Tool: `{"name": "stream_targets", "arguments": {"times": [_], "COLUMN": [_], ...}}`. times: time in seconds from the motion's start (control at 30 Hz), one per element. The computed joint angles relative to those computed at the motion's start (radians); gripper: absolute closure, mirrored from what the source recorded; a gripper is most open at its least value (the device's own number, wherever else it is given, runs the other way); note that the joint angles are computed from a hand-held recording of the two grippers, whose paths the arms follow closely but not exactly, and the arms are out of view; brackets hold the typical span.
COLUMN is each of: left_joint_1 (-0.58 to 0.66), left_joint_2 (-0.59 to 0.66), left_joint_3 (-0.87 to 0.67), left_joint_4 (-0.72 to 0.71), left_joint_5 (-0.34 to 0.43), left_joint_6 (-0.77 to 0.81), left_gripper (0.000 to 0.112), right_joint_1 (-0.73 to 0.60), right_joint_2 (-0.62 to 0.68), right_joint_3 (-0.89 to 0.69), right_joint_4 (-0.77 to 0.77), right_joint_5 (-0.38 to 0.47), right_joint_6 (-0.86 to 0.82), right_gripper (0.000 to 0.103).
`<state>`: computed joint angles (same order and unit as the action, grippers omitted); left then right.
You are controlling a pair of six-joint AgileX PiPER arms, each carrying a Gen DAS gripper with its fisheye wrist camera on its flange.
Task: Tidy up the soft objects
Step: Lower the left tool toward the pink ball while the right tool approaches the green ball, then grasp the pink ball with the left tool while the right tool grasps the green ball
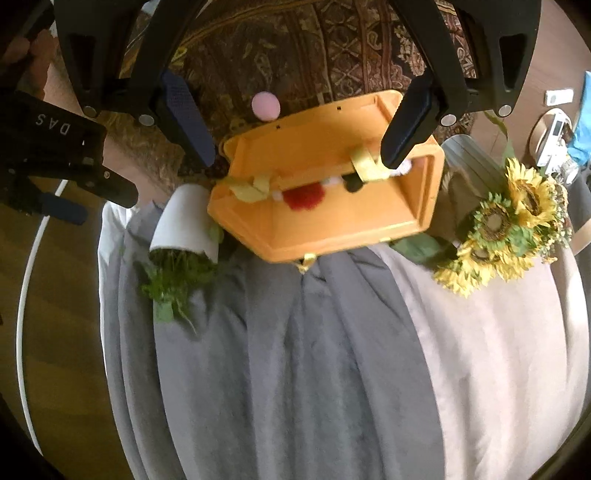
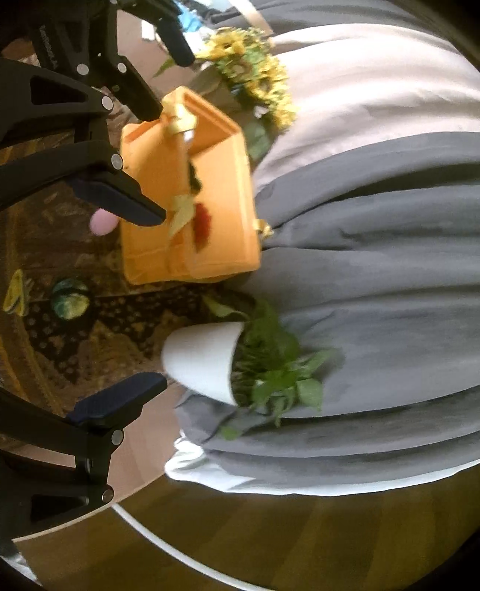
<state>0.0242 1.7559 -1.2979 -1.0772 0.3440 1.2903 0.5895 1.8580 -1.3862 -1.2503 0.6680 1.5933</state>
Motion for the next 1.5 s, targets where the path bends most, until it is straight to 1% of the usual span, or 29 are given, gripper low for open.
{"name": "stream_targets", "arguments": {"times": [0.13, 0.17, 0.27, 0.37, 0.57, 0.77, 0.97, 1.07, 1.27, 1.5], "left_joint_1": [-0.007, -0.007, -0.012, -0.022, -0.034, -0.046, -0.057, -0.059, -0.072, -0.081], "left_joint_2": [0.032, 0.043, 0.077, 0.108, 0.203, 0.290, 0.363, 0.411, 0.494, 0.593], "left_joint_3": [-0.012, -0.021, -0.044, -0.060, -0.139, -0.209, -0.267, -0.319, -0.411, -0.552], "left_joint_4": [0.093, 0.118, 0.173, 0.223, 0.333, 0.375, 0.393, 0.422, 0.458, 0.520], "left_joint_5": [0.030, 0.049, 0.068, 0.064, 0.093, 0.103, 0.112, 0.145, 0.180, 0.270], "left_joint_6": [-0.074, -0.103, -0.152, -0.192, -0.290, -0.321, -0.325, -0.359, -0.406, -0.504], "left_gripper": [0.020, 0.020, 0.020, 0.020, 0.020, 0.021, 0.021, 0.021, 0.023, 0.032], "right_joint_1": [-0.014, -0.019, -0.041, -0.056, -0.093, -0.133, -0.152, -0.161, -0.177, -0.195], "right_joint_2": [0.013, 0.018, 0.041, 0.073, 0.145, 0.223, 0.291, 0.325, 0.376, 0.404], "right_joint_3": [0.022, 0.025, 0.026, 0.006, -0.050, -0.114, -0.179, -0.213, -0.259, -0.302], "right_joint_4": [0.059, 0.080, 0.159, 0.231, 0.381, 0.532, 0.623, 0.670, 0.734, 0.783], "right_joint_5": [-0.029, -0.039, -0.071, -0.078, -0.093, -0.107, -0.089, -0.085, -0.082, -0.075], "right_joint_6": [-0.014, -0.021, -0.054, -0.101, -0.219, -0.336, -0.415, -0.462, -0.521, -0.585], "right_gripper": [0.021, 0.021, 0.021, 0.021, 0.021, 0.021, 0.021, 0.021, 0.021, 0.021]}}
